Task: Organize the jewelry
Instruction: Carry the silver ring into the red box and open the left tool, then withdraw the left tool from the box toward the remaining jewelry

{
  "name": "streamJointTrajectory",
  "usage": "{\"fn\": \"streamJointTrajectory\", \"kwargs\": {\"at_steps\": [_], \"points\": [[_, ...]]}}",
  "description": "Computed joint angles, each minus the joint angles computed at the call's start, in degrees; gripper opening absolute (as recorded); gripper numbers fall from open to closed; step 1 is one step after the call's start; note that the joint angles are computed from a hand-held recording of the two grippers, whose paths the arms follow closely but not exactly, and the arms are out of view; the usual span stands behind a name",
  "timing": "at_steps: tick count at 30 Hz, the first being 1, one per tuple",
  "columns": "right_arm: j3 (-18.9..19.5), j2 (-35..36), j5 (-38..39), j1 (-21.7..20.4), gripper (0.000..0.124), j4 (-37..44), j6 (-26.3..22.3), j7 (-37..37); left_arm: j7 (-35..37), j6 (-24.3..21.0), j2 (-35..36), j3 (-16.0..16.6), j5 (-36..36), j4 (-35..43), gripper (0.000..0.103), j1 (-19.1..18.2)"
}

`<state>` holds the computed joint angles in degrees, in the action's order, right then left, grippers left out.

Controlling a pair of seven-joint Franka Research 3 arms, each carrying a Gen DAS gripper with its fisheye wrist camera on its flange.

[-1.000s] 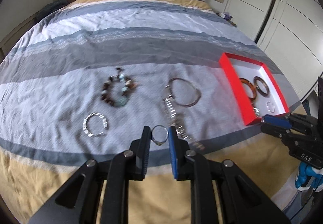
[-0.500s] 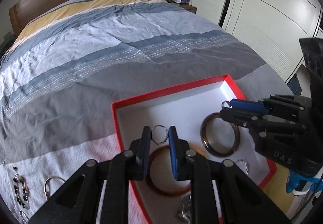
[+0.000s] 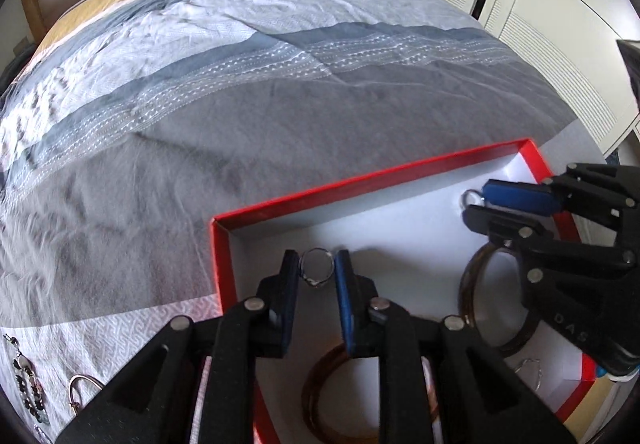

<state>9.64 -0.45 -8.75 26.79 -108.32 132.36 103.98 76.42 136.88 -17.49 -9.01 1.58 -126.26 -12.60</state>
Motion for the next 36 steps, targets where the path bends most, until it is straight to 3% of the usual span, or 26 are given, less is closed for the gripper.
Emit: {"fn": "streamJointTrajectory", "kwargs": {"at_steps": [3, 7, 13, 16, 22, 26, 30, 36], "points": [[-0.1, -1.4, -0.2, -0.2, 0.025, -0.6, -0.2, -0.2, 0.5, 0.3, -0.8, 0.2, -0.7, -0.3, 0.018, -0.3], [0.4, -7.1, 0.3, -0.9, 0.031, -3.9, 0.7, 1.3, 1.7, -0.2, -4.1, 1.3, -3.7, -1.2, 0.036, -1.3], [3.2, -19.2, 2.1, -2.6, 0.034, -9.9, 0.7, 4.7, 3.9, -2.8, -16.1, 4.2, -7.5, -4.3, 0.036, -2.4], [5.2, -24.6, 3.1, -3.1, 0.036, -10.9, -0.8, 6.0, 6.0, -6.8, -24.6, 6.6, -6.2, -5.9, 0.036, -1.6], [10.1, -30.3, 5.3, -2.4, 0.039, -9.3, -1.7, 8.4, 9.9, -19.8, -38.3, 11.0, 1.3, -5.1, 0.036, 4.7], [13.6, -29.0, 7.1, -0.6, 0.039, -7.1, -0.2, 9.9, 11.8, -24.7, -44.5, 15.3, 5.8, -5.8, 0.043, 10.3], [16.7, -24.1, 7.2, 2.0, 0.039, -4.5, 1.5, 12.1, 13.8, -27.7, -48.8, 20.4, 7.8, -7.9, 0.043, 14.7], [17.2, -13.2, 6.0, 7.4, 0.039, 0.3, 3.6, 13.7, 17.0, -28.3, -52.7, 24.8, 8.7, -13.7, 0.043, 19.0]]}}
